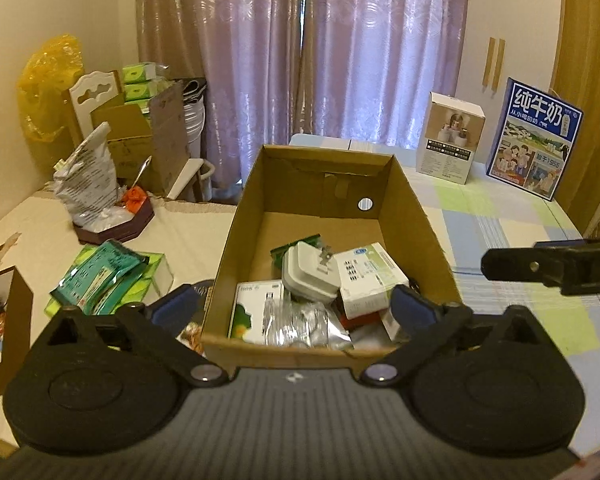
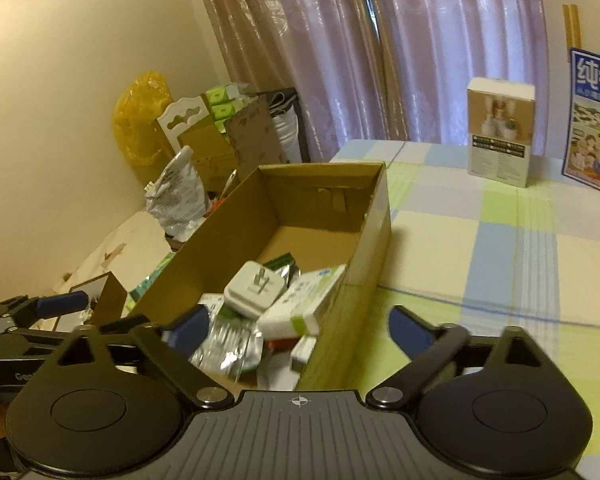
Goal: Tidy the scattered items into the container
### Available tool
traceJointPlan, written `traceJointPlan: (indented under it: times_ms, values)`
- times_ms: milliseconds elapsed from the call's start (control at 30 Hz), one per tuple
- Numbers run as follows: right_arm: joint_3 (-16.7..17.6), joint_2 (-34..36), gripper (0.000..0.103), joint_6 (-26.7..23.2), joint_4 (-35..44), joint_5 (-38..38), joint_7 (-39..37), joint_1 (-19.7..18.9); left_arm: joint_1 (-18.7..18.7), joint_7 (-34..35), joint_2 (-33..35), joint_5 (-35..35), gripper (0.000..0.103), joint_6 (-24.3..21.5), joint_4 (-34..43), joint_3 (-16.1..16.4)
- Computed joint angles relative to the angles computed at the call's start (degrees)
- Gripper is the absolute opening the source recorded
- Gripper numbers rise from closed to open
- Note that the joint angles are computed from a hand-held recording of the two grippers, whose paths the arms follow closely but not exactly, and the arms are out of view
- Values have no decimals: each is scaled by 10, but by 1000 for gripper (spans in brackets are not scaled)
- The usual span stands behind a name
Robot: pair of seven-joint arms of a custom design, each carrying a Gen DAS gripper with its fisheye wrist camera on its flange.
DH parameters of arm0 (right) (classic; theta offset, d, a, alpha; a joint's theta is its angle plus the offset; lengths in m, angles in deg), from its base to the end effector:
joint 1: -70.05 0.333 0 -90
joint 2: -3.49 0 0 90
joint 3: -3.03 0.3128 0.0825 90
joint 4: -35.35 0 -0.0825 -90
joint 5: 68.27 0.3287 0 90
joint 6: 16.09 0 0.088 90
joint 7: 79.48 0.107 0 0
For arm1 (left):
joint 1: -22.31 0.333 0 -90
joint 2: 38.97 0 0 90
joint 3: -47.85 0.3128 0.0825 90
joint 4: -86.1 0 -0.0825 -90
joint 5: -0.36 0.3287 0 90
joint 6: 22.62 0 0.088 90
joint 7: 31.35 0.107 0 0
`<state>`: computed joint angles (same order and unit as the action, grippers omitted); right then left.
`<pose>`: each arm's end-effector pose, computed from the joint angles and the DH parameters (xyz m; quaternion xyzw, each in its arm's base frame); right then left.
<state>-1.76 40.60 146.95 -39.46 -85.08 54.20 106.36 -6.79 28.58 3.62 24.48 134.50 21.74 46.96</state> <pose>0.6014 0.4103 0.4860 -0.6560 0.6120 -0.1716 0.4070 0.6425 -0.3840 0.4865 -0.5314 0.7228 -0.3619 0.2535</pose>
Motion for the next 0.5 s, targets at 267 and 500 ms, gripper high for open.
traceJointPlan:
  times_ms: [267,500]
  values:
    - [-21,-103,101,-13,-130,-59,95,46,-7,-61,-123,26,102,29,-173,-5]
    - [6,-169,101,-38,-201,-133,178,53,-8,-130,-210,70,102,24,-279,-18]
